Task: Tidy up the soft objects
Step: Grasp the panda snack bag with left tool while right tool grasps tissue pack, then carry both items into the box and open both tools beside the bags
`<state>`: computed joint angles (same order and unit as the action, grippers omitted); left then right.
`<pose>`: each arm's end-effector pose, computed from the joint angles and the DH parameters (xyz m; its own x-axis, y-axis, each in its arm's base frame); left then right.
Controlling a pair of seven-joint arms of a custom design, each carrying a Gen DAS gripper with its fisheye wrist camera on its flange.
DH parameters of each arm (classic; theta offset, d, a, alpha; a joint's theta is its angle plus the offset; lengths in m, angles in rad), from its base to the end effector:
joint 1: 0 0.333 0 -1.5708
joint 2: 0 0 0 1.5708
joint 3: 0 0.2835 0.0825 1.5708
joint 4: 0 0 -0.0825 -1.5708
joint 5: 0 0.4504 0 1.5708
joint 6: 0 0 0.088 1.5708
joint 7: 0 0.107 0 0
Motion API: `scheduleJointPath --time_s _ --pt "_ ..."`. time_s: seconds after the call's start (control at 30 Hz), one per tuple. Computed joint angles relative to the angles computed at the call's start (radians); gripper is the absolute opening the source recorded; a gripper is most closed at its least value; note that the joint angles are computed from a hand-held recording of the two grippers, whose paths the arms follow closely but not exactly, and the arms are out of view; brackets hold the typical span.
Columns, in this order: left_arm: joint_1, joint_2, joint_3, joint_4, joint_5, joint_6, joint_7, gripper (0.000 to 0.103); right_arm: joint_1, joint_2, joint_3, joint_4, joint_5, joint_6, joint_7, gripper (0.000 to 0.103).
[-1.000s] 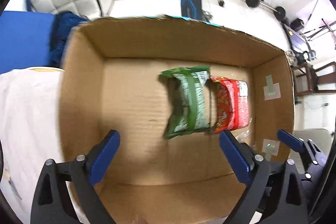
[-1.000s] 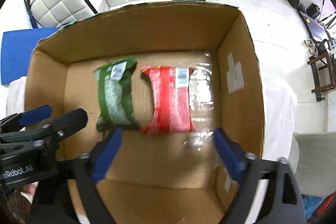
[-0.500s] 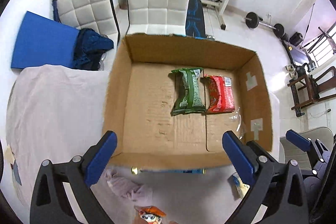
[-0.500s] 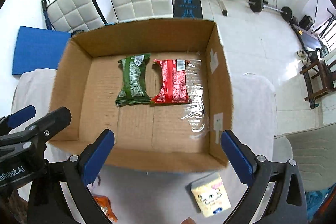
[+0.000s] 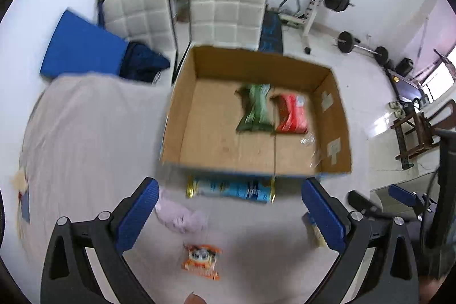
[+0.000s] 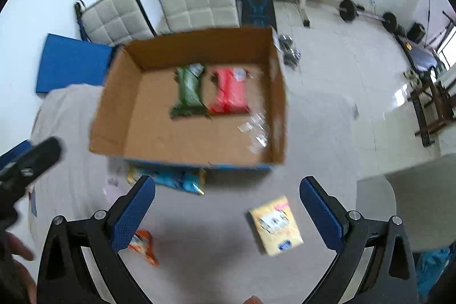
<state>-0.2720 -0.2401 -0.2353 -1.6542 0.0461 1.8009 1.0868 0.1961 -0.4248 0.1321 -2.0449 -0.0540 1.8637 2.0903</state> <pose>0.4909 -0.2881 0.7100 -0.0454 -0.9955 0.0828 -0.9272 0.0111 -0.3744 0.4950 0.1731 0.6011 -0.1828 -0.9829 -0.0236 -0.9485 0.1826 -0.2588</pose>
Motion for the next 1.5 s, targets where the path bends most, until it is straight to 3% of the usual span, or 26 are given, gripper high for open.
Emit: scheduleJointPath --time_s 0.27,0.47,0.53,0.6,1.0,1.03,1.17,1.27,1.5 --pt "-0.011 -0.185 0.038 -0.329 -0.139 -0.035 -0.085 0.103 -0.025 -0.021 -0.052 -0.209 0.073 -0.087 -0.066 0.103" --pt "-0.031 -0.279 0.056 -0.507 -0.187 -0.058 -0.108 0.103 -0.021 0.009 -0.05 -0.295 0.112 -0.053 -0.078 0.102" --pt "-0.035 -0.287 0.061 -0.535 -0.198 -0.073 -0.108 0.103 -0.018 0.018 -0.04 -0.304 0.103 -0.056 -0.061 0.094" --pt "-0.039 -0.296 0.067 -0.567 -0.212 -0.077 -0.106 0.103 -0.014 0.026 -0.026 -0.303 0.076 -0.072 -0.037 0.07" --pt "-0.06 -0.286 0.073 -0.645 -0.25 -0.02 -0.019 0.102 0.068 -0.056 -0.014 -0.35 0.215 -0.095 -0.046 0.067" --pt "-0.063 -0.283 0.072 -0.647 -0.254 -0.013 -0.009 0.099 0.07 -0.057 -0.012 -0.353 0.214 -0.093 -0.045 0.067" --pt "-0.072 -0.269 0.068 -0.653 -0.267 -0.008 0.009 0.066 0.071 -0.072 -0.026 -0.391 0.246 -0.064 -0.041 0.067" --pt "-0.067 -0.254 0.058 -0.648 -0.245 0.0 0.006 0.056 0.064 -0.093 -0.033 -0.409 0.259 -0.056 -0.036 0.067" --pt "-0.066 -0.225 0.046 -0.622 -0.226 0.019 -0.004 0.044 0.048 -0.067 -0.031 -0.402 0.243 -0.047 -0.053 0.067"
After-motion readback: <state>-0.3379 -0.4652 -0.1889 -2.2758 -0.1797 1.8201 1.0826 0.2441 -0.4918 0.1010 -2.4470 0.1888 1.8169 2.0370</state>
